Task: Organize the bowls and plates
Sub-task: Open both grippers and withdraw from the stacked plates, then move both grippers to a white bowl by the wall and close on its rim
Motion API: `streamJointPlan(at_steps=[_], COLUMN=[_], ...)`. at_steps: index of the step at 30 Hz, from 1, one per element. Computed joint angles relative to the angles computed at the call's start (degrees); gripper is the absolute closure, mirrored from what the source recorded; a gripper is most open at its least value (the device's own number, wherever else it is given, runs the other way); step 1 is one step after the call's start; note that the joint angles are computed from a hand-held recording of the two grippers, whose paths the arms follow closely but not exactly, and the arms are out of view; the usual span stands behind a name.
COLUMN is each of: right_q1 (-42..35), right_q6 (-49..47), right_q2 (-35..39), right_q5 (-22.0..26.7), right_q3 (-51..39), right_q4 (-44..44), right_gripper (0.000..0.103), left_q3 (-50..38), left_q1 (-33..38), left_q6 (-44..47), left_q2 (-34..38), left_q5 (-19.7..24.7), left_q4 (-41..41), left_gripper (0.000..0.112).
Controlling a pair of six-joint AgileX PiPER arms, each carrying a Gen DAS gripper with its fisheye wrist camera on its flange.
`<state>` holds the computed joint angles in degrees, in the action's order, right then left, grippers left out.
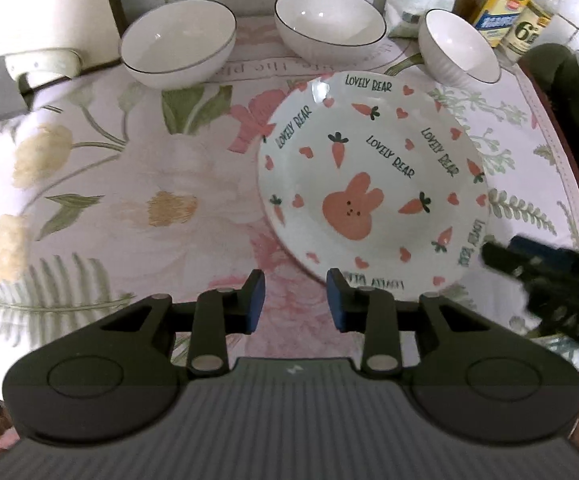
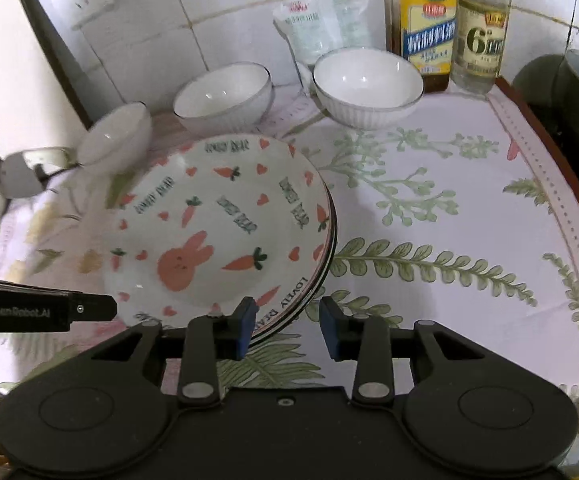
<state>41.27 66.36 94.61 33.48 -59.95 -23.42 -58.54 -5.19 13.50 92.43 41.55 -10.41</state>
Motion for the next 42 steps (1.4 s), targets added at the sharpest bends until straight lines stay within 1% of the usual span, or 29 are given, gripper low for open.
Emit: streamJointPlan(at_steps=[2,4,6,8,10,14,17,22,24,26,28,30,34,38,42], right_q1=[-0.2,-0.8,-1.6,-2.7,-3.8,-6.7,-9.9,-17.3,-20.0,-23.0,-26.1,-29.3,-34.4,-38.0,-40.4], right_q6=[-2.0,-4.3,-6.6,-8.9,-10.8,-16.1,-21.8,-35.4,-40.5,-46.6,-52.8,-59.0,-69.4,-77.5,-84.6], right_q2=[-2.6,-5.3,-7.3,-9.3,-11.1,-13.7,-15.1,-15.8,-15.4,-15.0,-14.1,-12.8,-9.1,-4.7,-0.4], right_q5=[1.0,2.1,4.0,5.2,6.5,8.4,9.6,12.1,13.3,13.9,13.8,13.5,13.4,13.5,11.1], right_q3=[-0.1,-0.6,-1.8,-2.4,-3.1,-3.9,-4.6,-6.9,-8.4,-9.7,-10.8,-12.0,-14.8,-17.6,-18.9], right_q4=[1.2,2.9,4.4,5.6,6.7,9.5,12.6,20.6,22.6,25.8,29.5,33.1,39.6,44.3,49.3], right_gripper=[0.062,0.062,0.062,0.062,0.062,0.059,0.055,0.049,0.042,0.036,0.035,0.034,0.034,0.034,0.034], left_q3=[-0.3,-1.5,-2.8,-4.7,-6.8,-11.2,-14.7,-19.9,-22.5,-25.1,-27.6,-30.1,-35.2,-40.3,-44.4], left_q1=[0.5,1.1,1.0,0.4,-0.4,-2.8,-5.9,-11.2,-13.0,-14.8,-16.2,-17.5,-19.9,-21.3,-21.3], left_q6=[1.5,3.3,3.9,4.3,4.3,3.7,0.9,-4.7,-6.7,-9.1,-11.2,-13.5,-16.9,-19.2,-20.2], left_q2=[-2.0,-3.7,-5.4,-7.0,-7.9,-8.8,-8.1,-6.2,-4.8,-3.2,-1.5,0.5,4.7,9.4,14.4], left_q5=[2.7,6.4,9.2,11.8,14.2,17.6,19.4,20.7,21.4,21.6,21.3,20.9,20.1,20.1,18.8], left_q4=[0.0,-0.5,-0.1,0.5,0.9,1.4,2.9,6.1,7.1,8.3,9.0,10.0,11.7,12.7,11.9], left_gripper=[0.08,0.08,0.079,0.078,0.073,0.071,0.069,0.064,0.063,0.059,0.054,0.052,0.052,0.052,0.052])
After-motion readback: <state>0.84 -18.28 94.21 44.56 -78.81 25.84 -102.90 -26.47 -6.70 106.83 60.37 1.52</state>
